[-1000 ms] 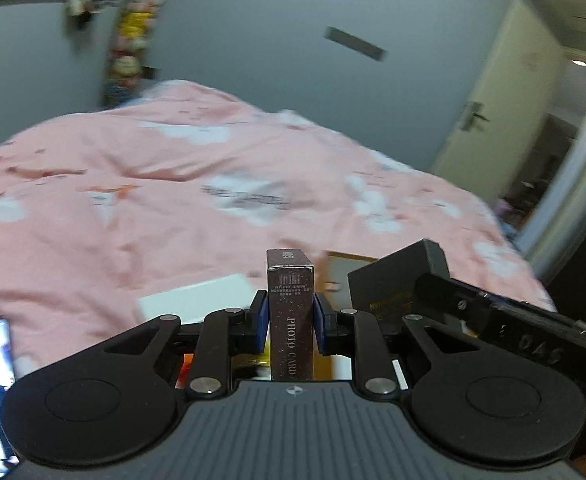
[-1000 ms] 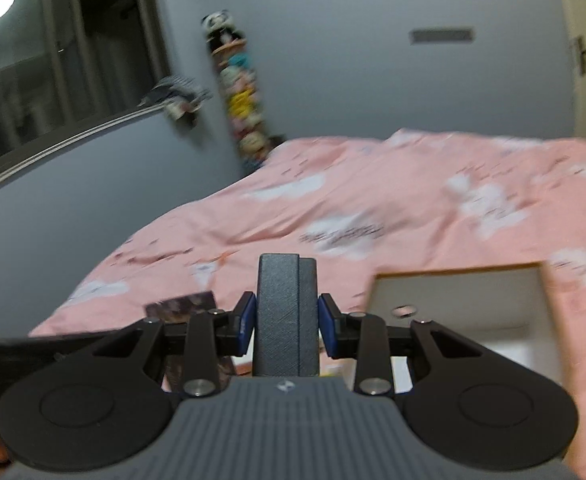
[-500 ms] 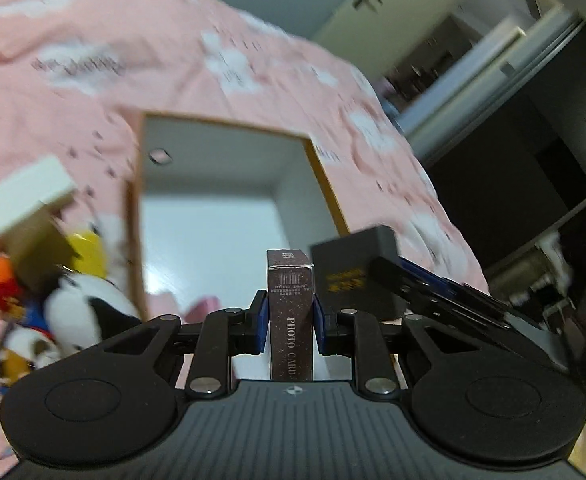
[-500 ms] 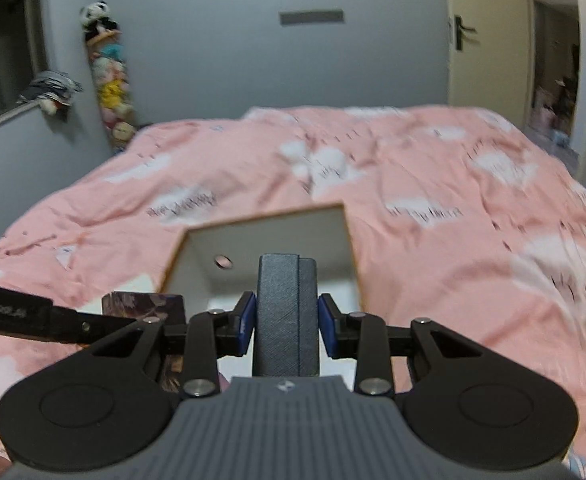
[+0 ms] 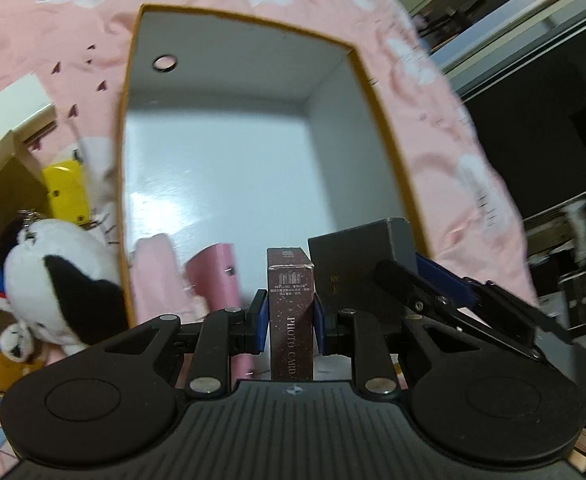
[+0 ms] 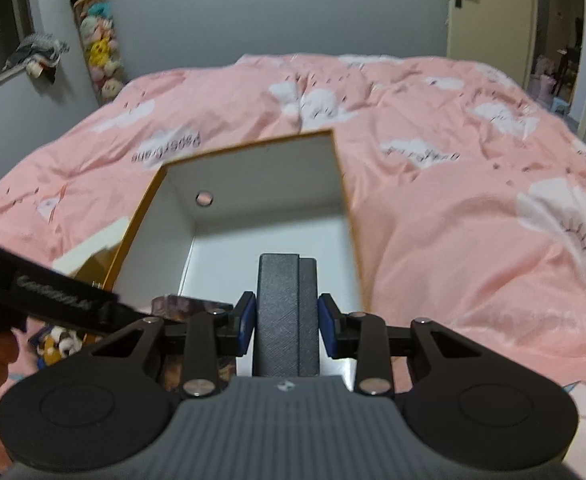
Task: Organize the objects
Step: 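Lower the brown box into the shoebox with the left tool while the right tool lowers the black box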
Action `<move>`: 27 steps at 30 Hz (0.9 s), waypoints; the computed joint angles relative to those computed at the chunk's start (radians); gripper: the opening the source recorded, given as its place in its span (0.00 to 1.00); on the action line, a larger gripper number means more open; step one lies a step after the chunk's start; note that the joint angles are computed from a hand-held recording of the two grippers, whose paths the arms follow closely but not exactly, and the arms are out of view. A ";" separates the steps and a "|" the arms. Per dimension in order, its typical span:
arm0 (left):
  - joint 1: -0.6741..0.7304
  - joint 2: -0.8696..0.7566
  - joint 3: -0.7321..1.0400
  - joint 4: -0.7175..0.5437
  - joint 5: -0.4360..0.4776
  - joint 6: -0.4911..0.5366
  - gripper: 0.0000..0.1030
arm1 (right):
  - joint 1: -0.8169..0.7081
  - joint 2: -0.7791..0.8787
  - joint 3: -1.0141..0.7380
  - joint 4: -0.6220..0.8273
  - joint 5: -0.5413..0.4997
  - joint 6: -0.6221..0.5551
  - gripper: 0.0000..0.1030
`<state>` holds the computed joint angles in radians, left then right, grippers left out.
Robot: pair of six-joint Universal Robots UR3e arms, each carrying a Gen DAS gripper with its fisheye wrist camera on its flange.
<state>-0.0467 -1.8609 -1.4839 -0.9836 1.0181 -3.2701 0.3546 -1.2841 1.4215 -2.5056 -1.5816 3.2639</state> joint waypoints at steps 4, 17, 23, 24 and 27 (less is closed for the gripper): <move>-0.005 -0.024 0.041 -0.050 0.024 -0.010 0.25 | 0.010 0.037 -0.033 0.054 0.038 -0.002 0.34; -0.057 -0.103 0.150 -0.115 0.111 -0.030 0.29 | 0.017 0.117 -0.103 0.153 0.064 -0.008 0.34; -0.041 -0.101 0.123 -0.098 0.084 -0.028 0.32 | 0.028 0.136 -0.125 0.172 0.047 -0.020 0.34; -0.039 -0.096 0.114 -0.092 0.080 -0.026 0.33 | 0.028 0.136 -0.126 0.174 0.046 -0.019 0.34; -0.009 -0.072 0.076 -0.089 0.027 0.003 0.39 | 0.033 0.137 -0.129 0.176 0.030 -0.019 0.34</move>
<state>-0.0560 -1.9334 -1.4084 -1.0722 1.0454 -3.2672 0.3874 -1.1474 1.2921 -2.3296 -1.5511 3.2446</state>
